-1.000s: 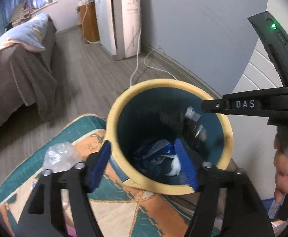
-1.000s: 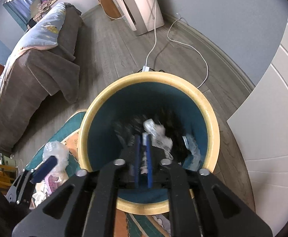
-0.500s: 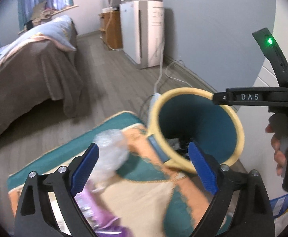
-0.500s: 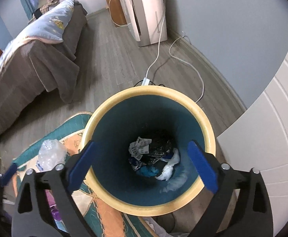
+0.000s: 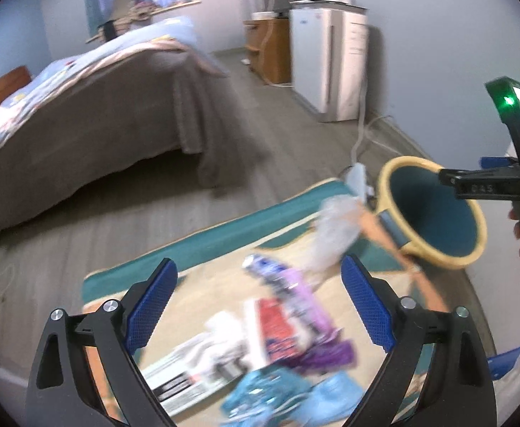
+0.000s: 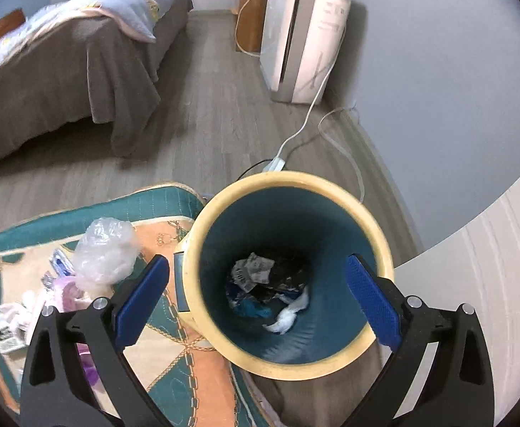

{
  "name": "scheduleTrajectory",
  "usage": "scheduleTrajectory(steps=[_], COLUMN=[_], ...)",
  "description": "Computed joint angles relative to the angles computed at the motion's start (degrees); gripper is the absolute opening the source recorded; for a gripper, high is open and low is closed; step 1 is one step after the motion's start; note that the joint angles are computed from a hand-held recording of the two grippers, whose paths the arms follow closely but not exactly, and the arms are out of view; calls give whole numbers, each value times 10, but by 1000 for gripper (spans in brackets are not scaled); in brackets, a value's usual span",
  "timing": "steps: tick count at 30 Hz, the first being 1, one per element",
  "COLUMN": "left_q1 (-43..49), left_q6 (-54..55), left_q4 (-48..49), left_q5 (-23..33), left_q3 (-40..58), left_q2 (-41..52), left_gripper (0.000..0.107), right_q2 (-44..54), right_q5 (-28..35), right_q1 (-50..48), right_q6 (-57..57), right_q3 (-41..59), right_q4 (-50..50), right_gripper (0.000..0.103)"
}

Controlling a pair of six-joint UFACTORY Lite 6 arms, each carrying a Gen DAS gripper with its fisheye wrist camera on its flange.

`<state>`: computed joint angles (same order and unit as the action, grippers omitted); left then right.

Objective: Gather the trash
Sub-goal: 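Return both open tools over the remaining trash on the mat, then grasp white tissue with left tool while right tool grasps clear plastic bag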

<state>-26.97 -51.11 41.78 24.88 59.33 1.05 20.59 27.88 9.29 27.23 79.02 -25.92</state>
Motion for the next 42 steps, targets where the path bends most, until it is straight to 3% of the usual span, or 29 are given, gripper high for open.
scheduleTrajectory(steps=[8, 14, 21, 23, 28, 37, 39, 42], left_q1=[108, 176, 252, 262, 259, 229, 219, 206], left_q6=[-4, 84, 255, 277, 273, 545, 591, 591], left_q4=[-8, -52, -169, -176, -133, -421, -465, -455], left_q5=[-22, -38, -66, -76, -91, -103, -94, -82], left_q3=[-106, -141, -166, -174, -179, -113, -93, -68], left_q2=[-91, -120, -131, -119, -70, 69, 102, 142], left_gripper=[93, 93, 93, 94, 94, 92, 87, 75], right_q2=[41, 48, 80, 88, 132, 217, 238, 268], right_q5=[36, 26, 36, 26, 22, 18, 24, 38], right_q1=[57, 78, 92, 98, 137, 116, 111, 110], right_q6=[-70, -93, -67, -49, 32, -42, -63, -87], right_q3=[40, 37, 70, 75, 107, 187, 212, 247], right_q4=[102, 153, 211, 217, 119, 225, 240, 254], right_gripper=[97, 97, 97, 97, 97, 97, 96, 93])
